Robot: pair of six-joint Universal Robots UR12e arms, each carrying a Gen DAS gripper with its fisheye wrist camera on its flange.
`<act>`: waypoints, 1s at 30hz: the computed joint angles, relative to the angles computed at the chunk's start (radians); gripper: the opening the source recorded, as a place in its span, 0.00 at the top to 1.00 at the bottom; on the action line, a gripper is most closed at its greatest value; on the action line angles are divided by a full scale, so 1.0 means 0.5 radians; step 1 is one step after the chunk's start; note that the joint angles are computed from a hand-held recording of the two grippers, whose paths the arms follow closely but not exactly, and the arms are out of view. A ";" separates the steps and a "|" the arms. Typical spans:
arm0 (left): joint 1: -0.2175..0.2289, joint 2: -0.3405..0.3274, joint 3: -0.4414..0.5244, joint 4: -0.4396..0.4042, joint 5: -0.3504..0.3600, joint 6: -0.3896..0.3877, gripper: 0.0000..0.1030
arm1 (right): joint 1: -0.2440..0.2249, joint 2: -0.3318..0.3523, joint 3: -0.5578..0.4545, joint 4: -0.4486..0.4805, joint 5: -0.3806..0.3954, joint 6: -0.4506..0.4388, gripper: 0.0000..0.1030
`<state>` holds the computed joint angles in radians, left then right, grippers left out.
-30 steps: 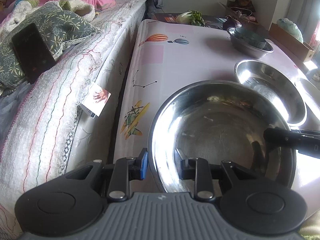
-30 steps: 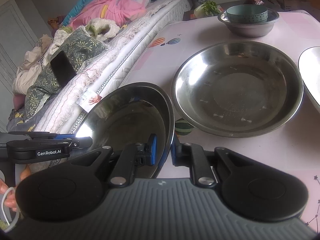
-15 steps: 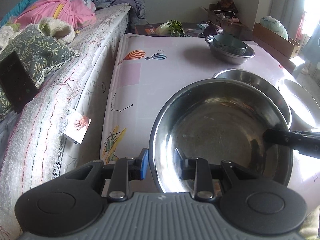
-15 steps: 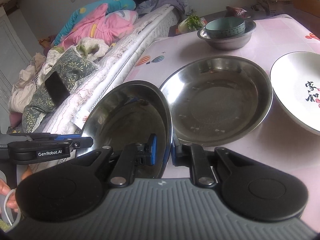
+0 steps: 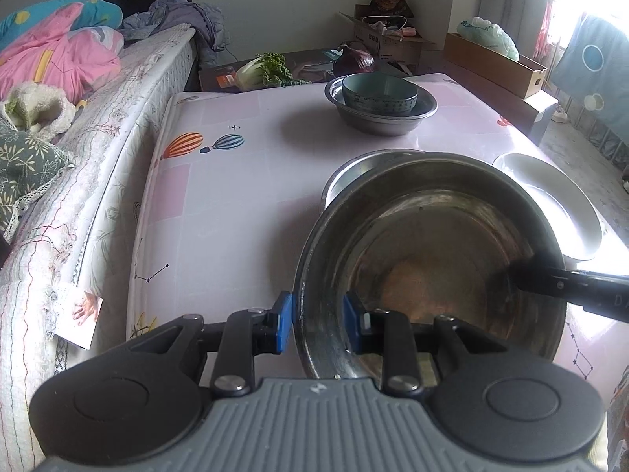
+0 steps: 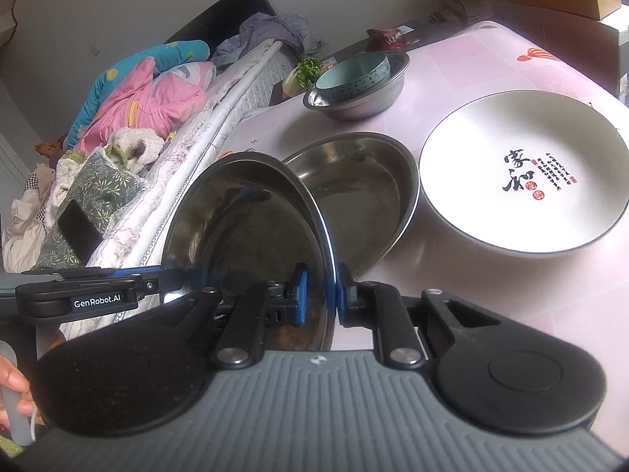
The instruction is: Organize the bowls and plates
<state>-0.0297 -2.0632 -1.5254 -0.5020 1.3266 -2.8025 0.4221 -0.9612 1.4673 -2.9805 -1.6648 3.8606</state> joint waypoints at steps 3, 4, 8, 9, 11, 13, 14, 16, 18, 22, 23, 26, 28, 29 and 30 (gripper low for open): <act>-0.016 -0.024 0.043 -0.040 -0.033 -0.003 0.72 | -0.009 -0.017 0.024 -0.011 -0.046 0.020 0.87; -0.022 -0.032 0.057 -0.050 -0.041 -0.003 0.72 | -0.015 -0.021 0.033 -0.018 -0.050 0.031 0.87; -0.039 -0.060 0.108 -0.079 -0.073 -0.005 0.72 | -0.041 -0.035 0.056 -0.031 -0.051 0.070 0.86; -0.043 -0.068 0.123 -0.088 -0.081 -0.010 0.72 | -0.045 -0.036 0.057 -0.029 -0.050 0.077 0.86; -0.047 -0.082 0.149 -0.105 -0.093 -0.022 0.72 | -0.056 -0.036 0.054 -0.021 -0.041 0.090 0.85; -0.050 -0.096 0.175 -0.130 -0.105 -0.035 0.72 | -0.066 -0.034 0.049 -0.008 -0.031 0.112 0.85; -0.050 -0.104 0.194 -0.152 -0.115 -0.044 0.72 | -0.073 -0.031 0.044 0.000 -0.022 0.128 0.84; -0.048 -0.122 0.228 -0.201 -0.138 -0.063 0.72 | -0.084 -0.027 0.034 0.019 -0.008 0.164 0.84; -0.044 -0.141 0.263 -0.261 -0.163 -0.093 0.72 | -0.093 -0.021 0.024 0.030 0.004 0.184 0.83; -0.040 -0.171 0.311 -0.323 -0.182 -0.123 0.72 | -0.101 -0.004 -0.009 0.064 -0.021 0.186 0.76; -0.041 -0.176 0.317 -0.324 -0.177 -0.127 0.72 | -0.102 0.000 -0.012 0.051 -0.032 0.179 0.70; -0.039 -0.191 0.344 -0.351 -0.186 -0.138 0.72 | -0.102 0.008 -0.040 0.071 -0.088 0.136 0.68; -0.039 -0.201 0.360 -0.363 -0.182 -0.148 0.72 | -0.103 0.015 -0.058 0.094 -0.122 0.117 0.67; -0.039 -0.203 0.362 -0.361 -0.178 -0.151 0.72 | -0.105 0.016 -0.056 0.090 -0.124 0.125 0.67; -0.039 -0.205 0.362 -0.358 -0.171 -0.155 0.72 | -0.108 0.017 -0.055 0.085 -0.121 0.133 0.67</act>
